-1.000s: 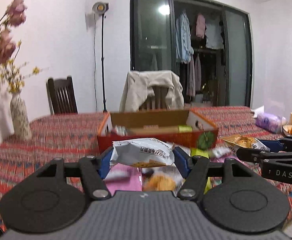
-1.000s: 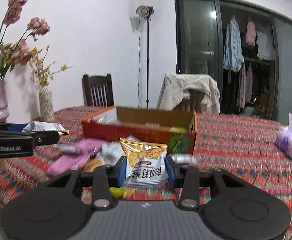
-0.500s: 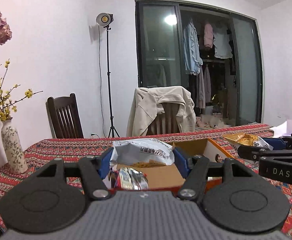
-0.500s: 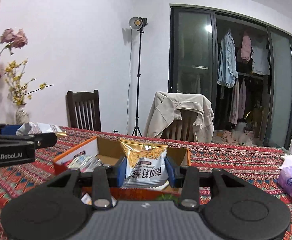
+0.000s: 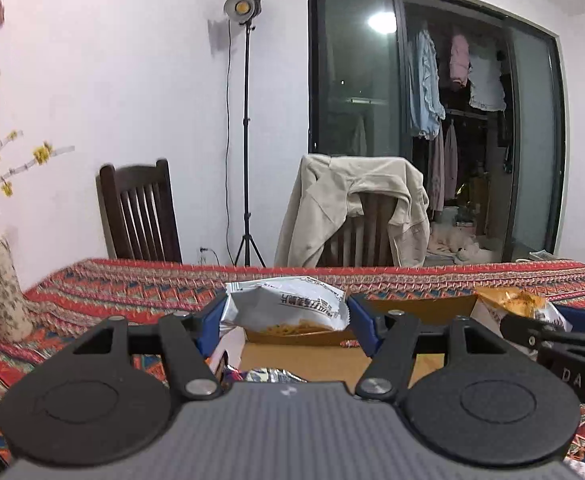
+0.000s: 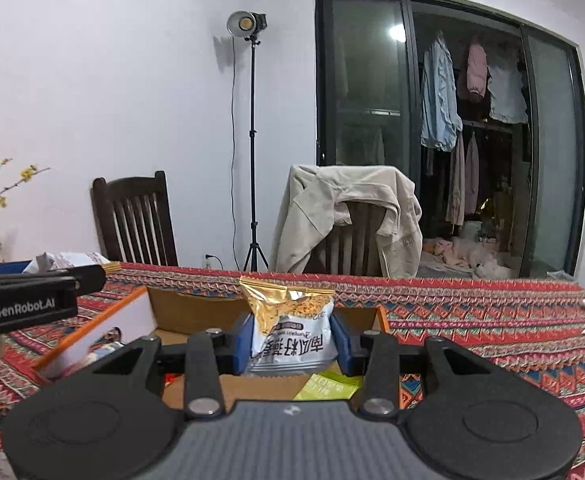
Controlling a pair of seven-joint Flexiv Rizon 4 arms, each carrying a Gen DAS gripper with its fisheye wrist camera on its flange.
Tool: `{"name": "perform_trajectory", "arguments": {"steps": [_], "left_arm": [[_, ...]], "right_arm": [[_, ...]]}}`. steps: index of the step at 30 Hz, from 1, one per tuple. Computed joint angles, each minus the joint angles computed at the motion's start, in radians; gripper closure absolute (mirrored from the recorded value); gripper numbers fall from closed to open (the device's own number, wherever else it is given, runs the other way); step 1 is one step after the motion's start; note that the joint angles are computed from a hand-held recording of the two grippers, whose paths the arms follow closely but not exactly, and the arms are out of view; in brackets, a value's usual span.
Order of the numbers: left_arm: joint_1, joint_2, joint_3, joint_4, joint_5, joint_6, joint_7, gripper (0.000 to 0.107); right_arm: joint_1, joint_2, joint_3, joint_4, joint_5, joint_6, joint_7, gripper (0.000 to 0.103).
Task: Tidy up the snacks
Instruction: 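Carry both packs into the cardboard box and open both grippers, then withdraw both grippers from the box back to the snack pile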
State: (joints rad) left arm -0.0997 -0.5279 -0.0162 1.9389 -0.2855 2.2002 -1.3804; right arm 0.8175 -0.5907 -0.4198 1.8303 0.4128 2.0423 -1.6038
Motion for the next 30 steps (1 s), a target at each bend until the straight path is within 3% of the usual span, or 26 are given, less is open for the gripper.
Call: {"name": "perform_trajectory", "arguments": {"steps": [2, 4, 7, 9, 10, 12, 13, 14, 15, 30], "left_arm": [[0.001, -0.018, 0.004, -0.022, -0.009, -0.032, 0.013, 0.042], [0.003, -0.028, 0.005, -0.032, -0.011, -0.048, 0.016, 0.042], [0.010, -0.041, 0.001, -0.038, 0.004, -0.055, 0.019, 0.041], [0.011, -0.048, 0.001, -0.038, 0.008, -0.063, 0.022, 0.035], [0.010, -0.050, 0.002, -0.036, 0.009, -0.063, 0.022, 0.030], [0.034, -0.049, -0.017, -0.026, 0.040, -0.040, -0.001, 0.015], [0.049, -0.046, -0.031, -0.019, 0.062, -0.026, -0.018, 0.008], [0.068, -0.051, -0.047, -0.018, 0.088, -0.001, -0.043, 0.004], [0.070, -0.053, -0.047, -0.015, 0.094, 0.020, -0.057, 0.004], [0.085, -0.027, -0.048, 0.007, 0.147, 0.048, -0.107, 0.004]], "right_arm": [[-0.016, -0.031, 0.011, -0.016, -0.011, 0.003, 0.002, 0.063], [0.013, -0.074, -0.030, -0.034, 0.000, 0.005, -0.018, 0.063], [-0.035, -0.075, 0.019, -0.046, -0.048, -0.043, 0.015, 0.063], [-0.011, -0.084, -0.013, -0.041, -0.046, -0.054, 0.034, 0.059], [-0.008, -0.085, -0.019, -0.036, -0.051, -0.054, 0.045, 0.051], [-0.002, -0.088, -0.028, -0.025, -0.056, -0.043, 0.063, 0.045], [-0.008, -0.085, -0.021, -0.021, -0.064, -0.041, 0.069, 0.031], [-0.020, -0.082, -0.007, -0.016, -0.075, -0.038, 0.075, 0.009], [-0.029, -0.082, 0.006, -0.013, -0.083, -0.030, 0.080, 0.001], [0.041, -0.055, -0.044, 0.014, 0.024, 0.024, 0.006, 0.000]]}}
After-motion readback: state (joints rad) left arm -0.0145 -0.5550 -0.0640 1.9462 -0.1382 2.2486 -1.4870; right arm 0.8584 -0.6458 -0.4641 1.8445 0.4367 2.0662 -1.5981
